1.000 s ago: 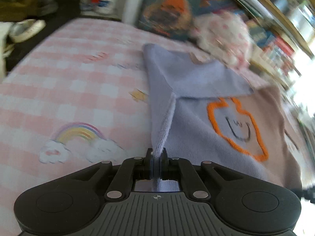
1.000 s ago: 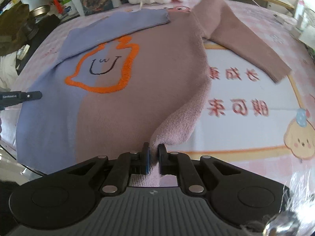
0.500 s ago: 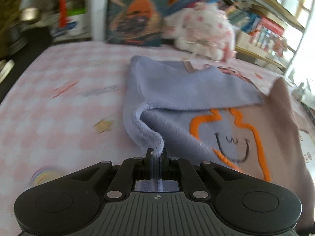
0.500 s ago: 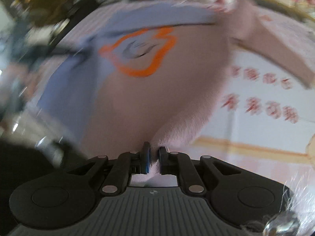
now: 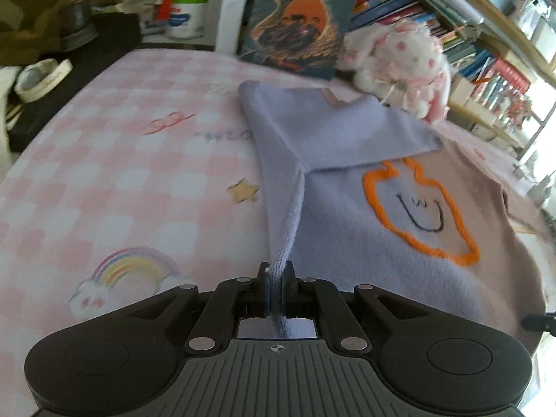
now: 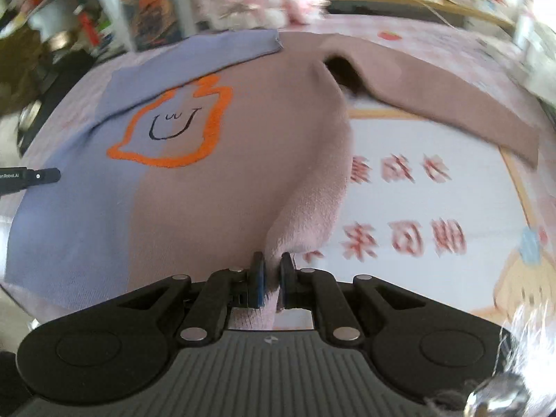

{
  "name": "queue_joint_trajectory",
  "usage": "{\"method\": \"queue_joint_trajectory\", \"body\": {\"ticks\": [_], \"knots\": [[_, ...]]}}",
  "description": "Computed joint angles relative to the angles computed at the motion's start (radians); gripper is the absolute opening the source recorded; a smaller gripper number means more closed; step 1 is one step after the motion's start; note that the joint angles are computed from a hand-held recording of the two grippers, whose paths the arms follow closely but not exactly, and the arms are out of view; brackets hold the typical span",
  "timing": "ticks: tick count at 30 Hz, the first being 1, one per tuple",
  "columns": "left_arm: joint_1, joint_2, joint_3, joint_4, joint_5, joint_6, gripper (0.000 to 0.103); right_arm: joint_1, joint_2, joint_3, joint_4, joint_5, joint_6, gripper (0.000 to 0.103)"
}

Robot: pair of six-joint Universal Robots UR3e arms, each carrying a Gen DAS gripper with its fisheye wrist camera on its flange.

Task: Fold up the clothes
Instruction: 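Pull the sweater flat with the left tool while the right tool holds the pink hem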

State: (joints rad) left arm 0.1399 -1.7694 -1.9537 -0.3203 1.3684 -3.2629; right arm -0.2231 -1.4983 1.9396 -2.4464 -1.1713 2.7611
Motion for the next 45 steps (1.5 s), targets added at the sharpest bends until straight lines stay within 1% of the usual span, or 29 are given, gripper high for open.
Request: {"method": "queue_joint_trajectory", "body": {"ticks": [2,4,5,10,14,17,18,22,24,26,28,30,34,37,40,45], "knots": [[0.012,0.003,-0.013,0.005,0.004,-0.016,0.004,0.03,0.032,-0.041,0.018,-0.002,-0.036,0.008],[0.024,-0.001,-0.007,0.002,-0.017,-0.021,0.004,0.033,0.02,-0.046,0.056,0.016,-0.056,0.008],[0.021,-0.008,0.004,-0.001,-0.025,-0.014,0.004,0.025,0.003,-0.033,0.069,0.027,-0.051,0.008],[-0.054,-0.076,0.078,-0.003,-0.056,0.029,0.005,-0.07,-0.108,0.089,0.044,0.041,0.045,0.008],[-0.095,-0.121,0.132,-0.002,-0.067,0.028,0.005,-0.103,-0.172,0.139,0.023,-0.013,0.078,0.008],[-0.097,-0.13,0.14,0.004,-0.08,0.022,0.005,-0.119,-0.189,0.156,0.015,-0.022,0.073,0.008],[-0.084,-0.12,0.123,0.01,-0.085,0.019,0.004,-0.118,-0.189,0.156,0.014,-0.026,0.07,0.008],[-0.014,-0.069,0.041,0.032,-0.123,-0.012,0.005,-0.029,-0.122,0.109,-0.041,-0.095,0.086,0.008],[0.006,-0.05,0.016,0.03,-0.127,-0.019,0.005,-0.014,-0.108,0.094,-0.038,-0.093,0.084,0.008],[0.01,-0.04,0.002,0.03,-0.126,-0.01,0.005,-0.008,-0.094,0.08,-0.032,-0.082,0.083,0.008],[0.013,-0.033,-0.011,0.032,-0.13,-0.001,0.005,0.008,-0.077,0.063,-0.034,-0.092,0.083,0.009],[0.008,-0.035,-0.006,0.03,-0.127,0.002,0.005,0.018,-0.065,0.048,-0.033,-0.103,0.081,0.009],[-0.001,-0.041,0.002,0.029,-0.131,0.002,0.005,-0.005,-0.076,0.064,-0.038,-0.091,0.079,0.009],[-0.019,-0.051,0.012,0.034,-0.125,0.002,0.005,-0.01,-0.09,0.094,-0.078,-0.113,0.091,0.009],[-0.033,-0.061,0.022,0.039,-0.121,0.001,0.005,-0.02,-0.098,0.099,-0.077,-0.122,0.089,0.009],[-0.008,-0.065,0.015,0.051,-0.131,-0.017,0.005,-0.007,-0.097,0.091,-0.068,-0.135,0.087,0.009]]}}
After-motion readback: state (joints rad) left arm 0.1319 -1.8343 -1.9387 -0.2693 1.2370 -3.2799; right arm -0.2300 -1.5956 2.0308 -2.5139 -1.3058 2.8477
